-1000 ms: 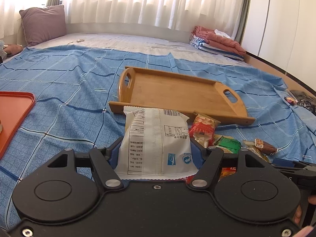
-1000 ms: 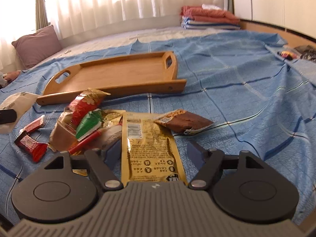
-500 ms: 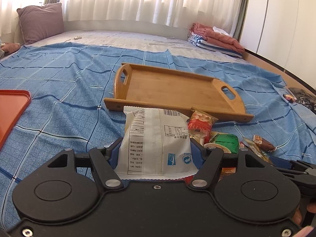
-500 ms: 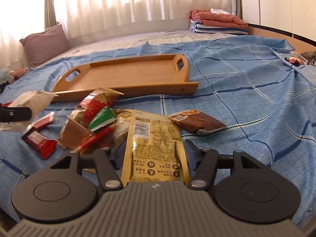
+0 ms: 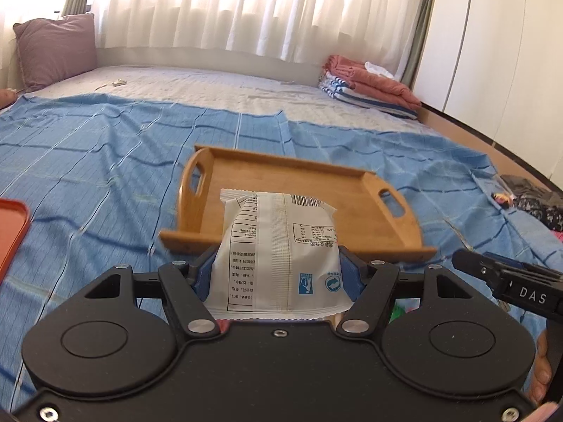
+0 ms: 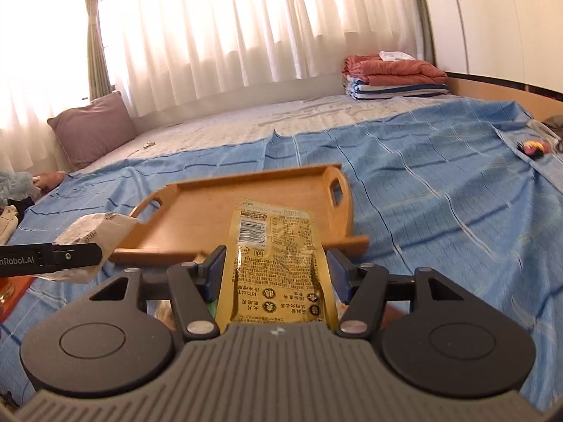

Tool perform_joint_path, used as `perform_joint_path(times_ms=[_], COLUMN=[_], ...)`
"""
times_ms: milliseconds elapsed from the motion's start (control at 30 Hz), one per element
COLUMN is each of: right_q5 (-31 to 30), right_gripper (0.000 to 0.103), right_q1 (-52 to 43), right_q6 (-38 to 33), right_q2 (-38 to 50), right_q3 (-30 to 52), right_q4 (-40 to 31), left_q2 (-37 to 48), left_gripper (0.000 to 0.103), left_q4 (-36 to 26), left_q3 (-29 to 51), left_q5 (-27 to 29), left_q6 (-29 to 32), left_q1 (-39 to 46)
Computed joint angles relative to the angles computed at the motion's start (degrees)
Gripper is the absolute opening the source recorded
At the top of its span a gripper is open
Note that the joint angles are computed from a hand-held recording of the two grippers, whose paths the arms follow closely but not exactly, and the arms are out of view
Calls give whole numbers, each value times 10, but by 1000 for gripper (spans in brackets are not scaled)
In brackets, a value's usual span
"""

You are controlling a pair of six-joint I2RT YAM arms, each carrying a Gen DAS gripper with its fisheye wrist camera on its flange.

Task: Organize snacks
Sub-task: 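Carry both packets over the wooden tray and open both grippers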

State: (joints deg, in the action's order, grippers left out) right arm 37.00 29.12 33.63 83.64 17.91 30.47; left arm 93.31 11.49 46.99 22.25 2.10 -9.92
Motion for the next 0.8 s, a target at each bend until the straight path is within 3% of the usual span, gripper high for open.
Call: perform_joint_path(times_ms=[167,333,567,800], right_q5=[-111,-224,-269,-269], right_gripper=[63,63,64,64], right_q1=[-112,-204,-252,-254], right_q6=[-88,-101,-80,-90], right_q2=[31,124,264,348], right_q3=[89,194,303,356], right_q4=[-25,-49,-52,-49], left_q2=[90,214,358,440], left_gripper=[66,67,67,67], left_q4=[-82,-171,-211,-230], left_q3=[157,339,503,571], left_q5=[0,-16,-74,-94], left_q6=[-21,-44,-62,-75], left_q1=[-26,-55,-97,-113])
